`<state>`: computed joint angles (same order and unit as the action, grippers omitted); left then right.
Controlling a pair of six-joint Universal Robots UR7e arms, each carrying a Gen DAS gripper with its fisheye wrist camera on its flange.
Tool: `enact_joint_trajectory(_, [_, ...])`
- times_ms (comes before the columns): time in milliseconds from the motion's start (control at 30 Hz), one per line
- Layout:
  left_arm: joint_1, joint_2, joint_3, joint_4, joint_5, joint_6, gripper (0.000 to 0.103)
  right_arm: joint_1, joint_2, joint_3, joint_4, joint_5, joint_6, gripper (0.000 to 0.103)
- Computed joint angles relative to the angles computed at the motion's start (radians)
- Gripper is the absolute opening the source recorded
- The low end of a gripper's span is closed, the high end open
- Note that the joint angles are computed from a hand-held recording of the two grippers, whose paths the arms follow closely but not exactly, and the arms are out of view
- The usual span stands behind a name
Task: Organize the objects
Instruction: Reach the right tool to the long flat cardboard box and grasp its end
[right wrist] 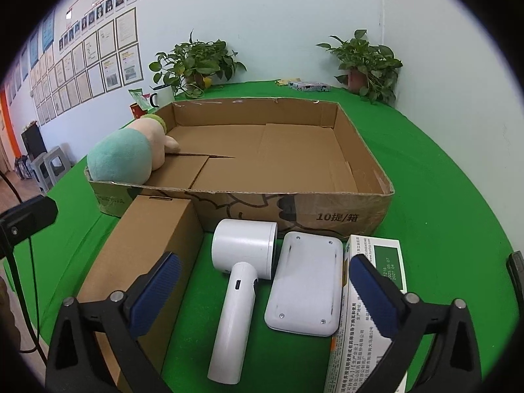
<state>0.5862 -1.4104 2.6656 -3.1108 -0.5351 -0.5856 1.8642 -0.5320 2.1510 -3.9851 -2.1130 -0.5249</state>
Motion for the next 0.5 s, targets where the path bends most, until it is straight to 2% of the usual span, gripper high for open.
enact_joint_trajectory(100, [0.034, 0.010, 0.000, -0.054, -0.073, 0.043, 0.086, -0.014, -0.015, 0.020, 0.024, 0.031, 0.016, 0.102])
enact_joint_trajectory(167, [0.062, 0.018, -0.002, -0.077, -0.123, 0.063, 0.081, -0.029, -0.033, 0.047, 0.045, 0.081, 0.026, 0.103])
enact_joint_trajectory(233, [0.096, 0.027, -0.002, -0.105, -0.189, 0.087, 0.078, -0.051, -0.066, 0.090, 0.090, 0.161, 0.039, 0.103])
enact_joint_trajectory(300, [0.122, 0.037, -0.002, -0.122, -0.244, 0.105, 0.075, -0.087, -0.121, 0.144, 0.186, 0.294, 0.062, 0.103])
enact_joint_trajectory(333, [0.137, 0.045, -0.001, -0.132, -0.277, 0.118, 0.073, -0.095, -0.135, 0.169, 0.210, 0.335, 0.054, 0.103])
enact_joint_trajectory(400, [0.160, 0.069, 0.003, -0.167, -0.330, 0.143, 0.068, -0.098, -0.147, 0.203, 0.244, 0.373, 0.037, 0.103])
enact_joint_trajectory(467, [0.189, 0.093, 0.000, -0.196, -0.390, 0.167, 0.060, -0.106, -0.162, 0.226, 0.302, 0.426, 0.057, 0.103])
enact_joint_trajectory(500, [0.199, 0.104, -0.002, -0.203, -0.407, 0.171, 0.060, -0.107, -0.164, 0.231, 0.321, 0.446, 0.068, 0.103])
